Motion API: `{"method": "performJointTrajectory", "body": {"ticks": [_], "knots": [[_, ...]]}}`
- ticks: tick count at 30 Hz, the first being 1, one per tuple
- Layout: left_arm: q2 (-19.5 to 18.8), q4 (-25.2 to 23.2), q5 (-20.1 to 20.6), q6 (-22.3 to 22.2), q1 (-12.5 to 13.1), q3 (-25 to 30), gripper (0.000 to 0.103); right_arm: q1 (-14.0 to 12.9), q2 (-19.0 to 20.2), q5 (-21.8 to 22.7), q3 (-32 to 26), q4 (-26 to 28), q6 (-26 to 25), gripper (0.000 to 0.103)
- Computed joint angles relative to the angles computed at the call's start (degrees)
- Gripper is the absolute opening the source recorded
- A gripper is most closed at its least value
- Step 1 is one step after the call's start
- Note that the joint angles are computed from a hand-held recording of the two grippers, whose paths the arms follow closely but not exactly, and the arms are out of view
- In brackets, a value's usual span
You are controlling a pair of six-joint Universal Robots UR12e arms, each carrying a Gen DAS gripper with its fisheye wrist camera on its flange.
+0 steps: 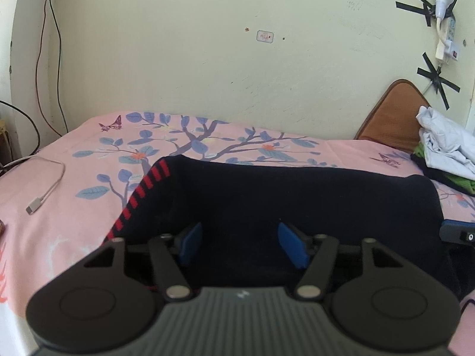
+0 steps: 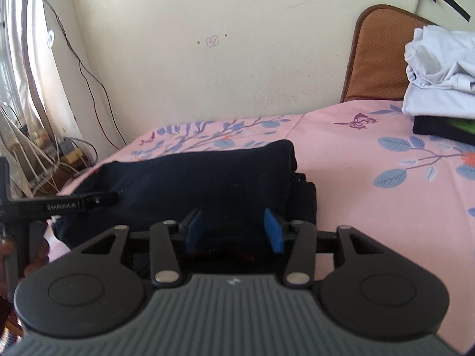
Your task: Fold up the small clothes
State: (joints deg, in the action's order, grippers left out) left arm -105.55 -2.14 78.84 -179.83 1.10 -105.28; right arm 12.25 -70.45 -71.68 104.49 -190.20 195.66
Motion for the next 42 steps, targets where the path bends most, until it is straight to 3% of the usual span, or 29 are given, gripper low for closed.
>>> {"method": "performJointTrajectory", "body": {"ticks": [3, 7, 13, 18, 22, 25, 27, 29, 30, 35, 37, 42], "knots": [[-0.07, 0.08, 0.07, 0.66, -0.16, 0.06, 0.065, -0.42, 0.23, 1.25, 0.38, -1.96, 1.4, 0.055], [-0.01, 0.77, -1.55, 1.12, 0.1, -0.23, 0.081, -0.48, 0.25, 0.92, 0.98, -4.58, 2.95, 0.057], [-0.04, 0.54, -1.3, 1.77, -0.08, -0.17, 0.086, -0.32, 0.43, -0.56, 1.05, -5.68, 3.73, 0.058], [-0.02, 0.43, -1.39, 2.13, -0.09, -0.15, 0.089, 0.93, -0.21, -5.33, -0.91, -1.02, 1.13, 0.057], [-0.08, 0.37, -1.29, 2.09, -0.13, -0.04, 0.09, 1.46, 0.31, -2.93, -5.11, 0.56, 0.23, 0.057], [-0.09, 0.35, -1.19, 1.97, -0.13, -0.02, 0.09, 2.52, 1.68, -2.52, -8.29, 2.78, -4.25, 0.057], [-0.09, 0.41, -1.17, 1.75, -0.11, -0.07, 0.091, 3.13, 2.71, -3.18, -10.12, 7.32, -6.58, 0.057], [-0.09, 0.36, -1.26, 1.55, -0.07, -0.07, 0.094, 3.4, 3.93, -4.5, -11.68, 15.53, -8.3, 0.058], [-0.08, 0.26, -1.37, 1.52, -0.03, -0.06, 0.095, 3.29, 4.25, -4.31, -11.29, 16.04, -9.49, 0.058], [-0.14, -0.88, -1.44, 2.13, -0.07, 0.3, 0.099, 4.86, 2.9, -10.26, -7.13, 9.92, -14.52, 0.058], [-0.17, -1.27, -1.07, 2.49, -0.2, 0.44, 0.1, 5.08, 2.19, -11.87, -5.84, 8.71, -14.0, 0.058], [-0.22, -2.44, -0.88, 2.94, -0.27, 0.79, 0.103, 3.22, 1.45, -6.86, -3.67, 5.08, -8.76, 0.058]]}}
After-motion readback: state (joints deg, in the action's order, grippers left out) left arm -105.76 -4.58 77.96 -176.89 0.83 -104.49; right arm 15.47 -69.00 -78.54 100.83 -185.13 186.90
